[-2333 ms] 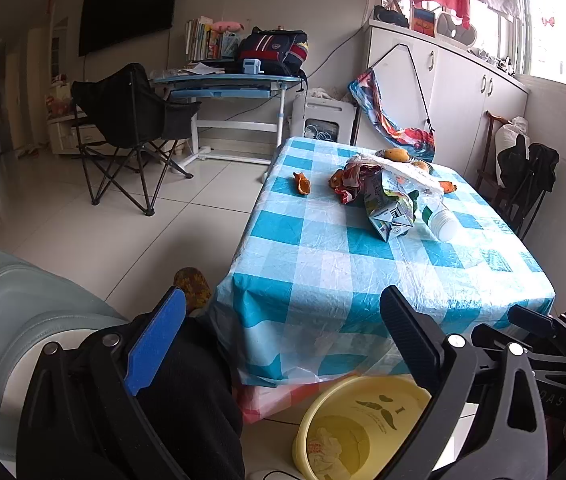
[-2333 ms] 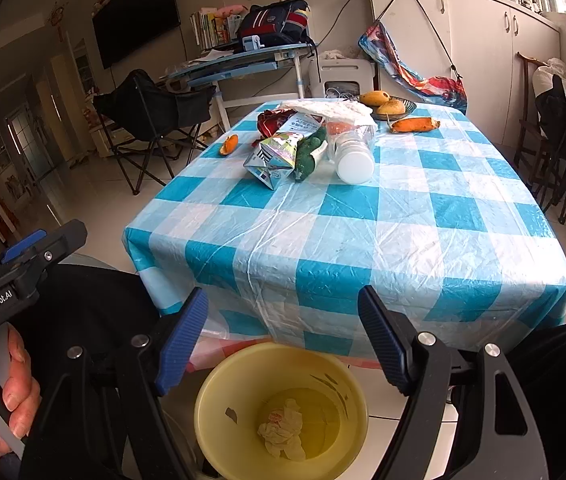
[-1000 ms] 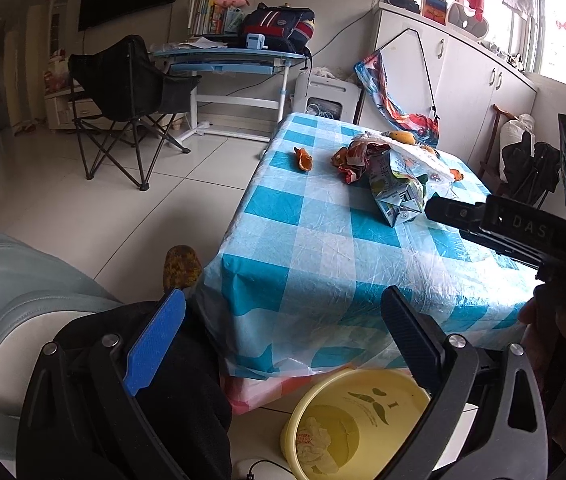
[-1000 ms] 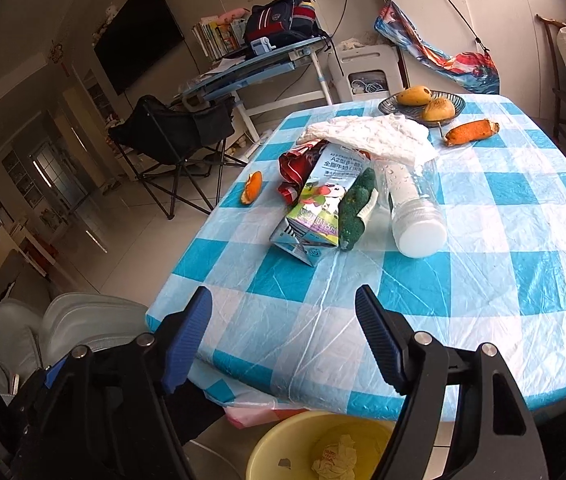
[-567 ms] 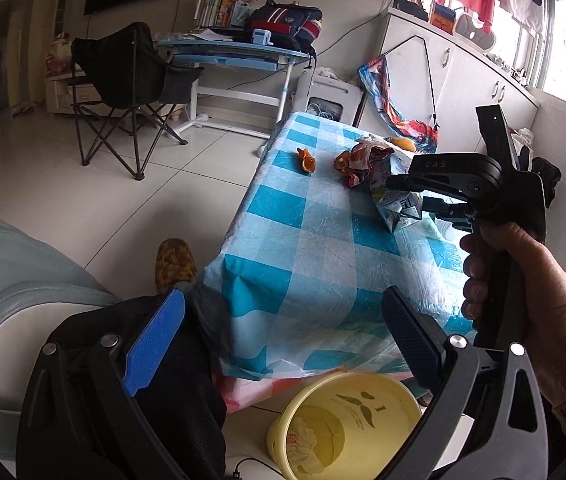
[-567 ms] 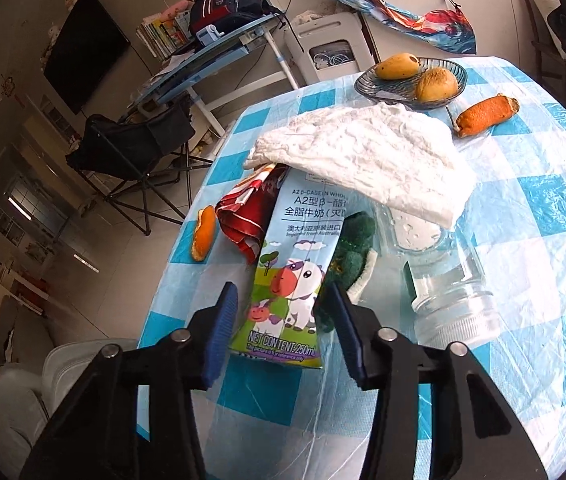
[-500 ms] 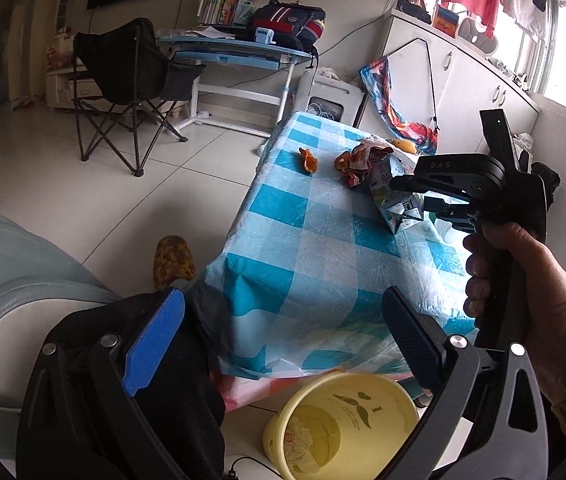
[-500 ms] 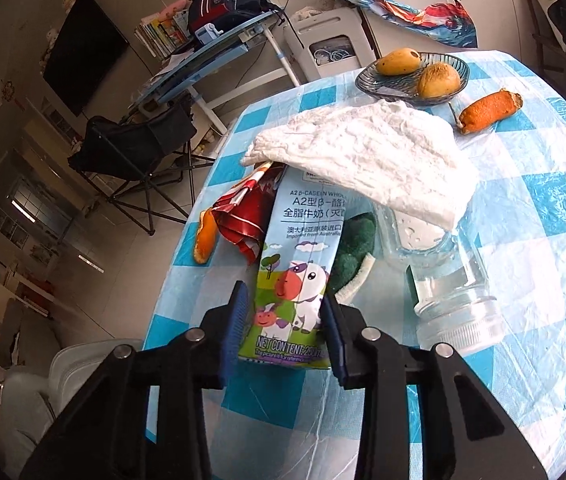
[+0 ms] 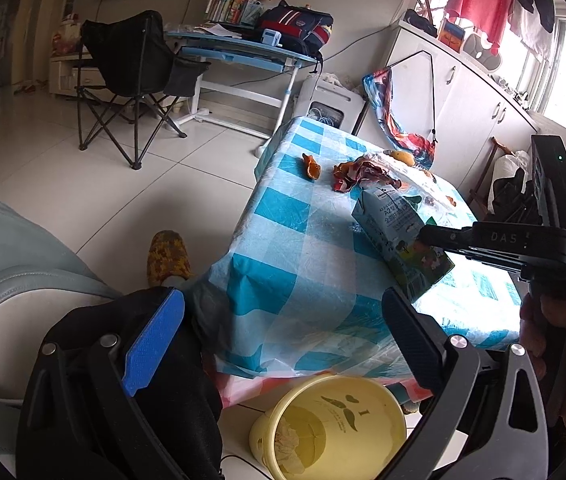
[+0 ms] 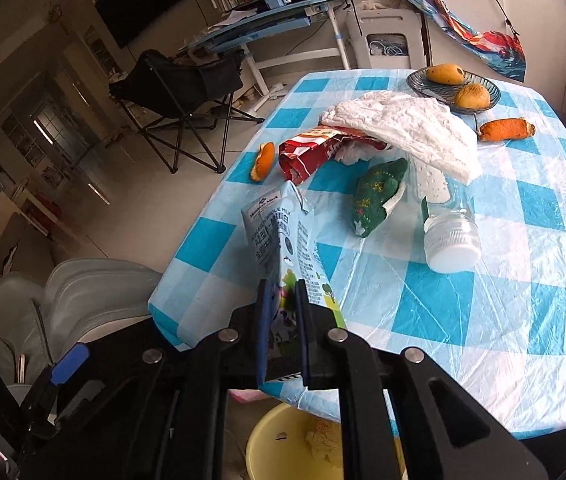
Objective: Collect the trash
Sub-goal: 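Lift the milk carton and carry it over the yellow bucket with the right gripper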
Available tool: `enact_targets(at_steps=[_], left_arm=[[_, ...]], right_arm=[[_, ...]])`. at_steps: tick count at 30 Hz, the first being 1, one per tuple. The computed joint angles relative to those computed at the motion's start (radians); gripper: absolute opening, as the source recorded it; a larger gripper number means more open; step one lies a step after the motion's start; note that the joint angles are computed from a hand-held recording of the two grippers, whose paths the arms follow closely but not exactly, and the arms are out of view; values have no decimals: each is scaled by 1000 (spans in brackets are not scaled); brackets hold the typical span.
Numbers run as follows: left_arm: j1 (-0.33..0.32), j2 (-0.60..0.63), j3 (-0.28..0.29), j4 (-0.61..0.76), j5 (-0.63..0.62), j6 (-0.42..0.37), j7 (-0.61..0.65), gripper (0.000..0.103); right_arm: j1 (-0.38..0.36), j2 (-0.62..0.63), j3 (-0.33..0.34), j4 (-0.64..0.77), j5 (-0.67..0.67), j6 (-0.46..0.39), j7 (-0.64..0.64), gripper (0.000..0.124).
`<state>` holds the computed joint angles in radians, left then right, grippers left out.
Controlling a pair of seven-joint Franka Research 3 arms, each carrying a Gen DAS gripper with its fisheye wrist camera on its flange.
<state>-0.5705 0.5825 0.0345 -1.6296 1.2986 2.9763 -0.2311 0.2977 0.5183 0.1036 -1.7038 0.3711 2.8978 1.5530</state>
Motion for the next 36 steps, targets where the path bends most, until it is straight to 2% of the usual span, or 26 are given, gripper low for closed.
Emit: enact_targets(at_steps=[3, 5, 7, 11, 14, 18, 21, 29, 36], left_arm=[[0, 1, 0, 1, -4, 0, 2, 96], [0, 0, 0, 0, -5, -1, 5, 96], [-2, 0, 2, 0, -3, -1, 3, 96], [-1, -1, 1, -1, -4, 0, 1, 96], [-1, -6, 4, -9, 1, 7, -11, 96], [3, -6, 5, -11, 7, 17, -23, 96], [4, -7, 5, -12, 8, 19, -25, 96], [7, -8, 2, -14, 6, 17, -17, 96], [1, -9, -1, -12, 2, -2, 1, 96]], right_arm=[[32, 7, -41, 22, -40, -31, 39, 13], [60, 41, -82, 81, -89, -84, 91, 22], [85, 72, -110, 119, -138, -100, 130, 36], [109, 132, -139, 178, -204, -115, 199, 37], [104, 130, -135, 152, -211, -61, 224, 36], [88, 97, -113, 102, -212, -31, 205, 34], [53, 64, -68, 62, -177, -22, 161, 32], [56, 3, -64, -40, -160, 5, 106, 32], [54, -6, -58, -64, -130, 37, 97, 32]])
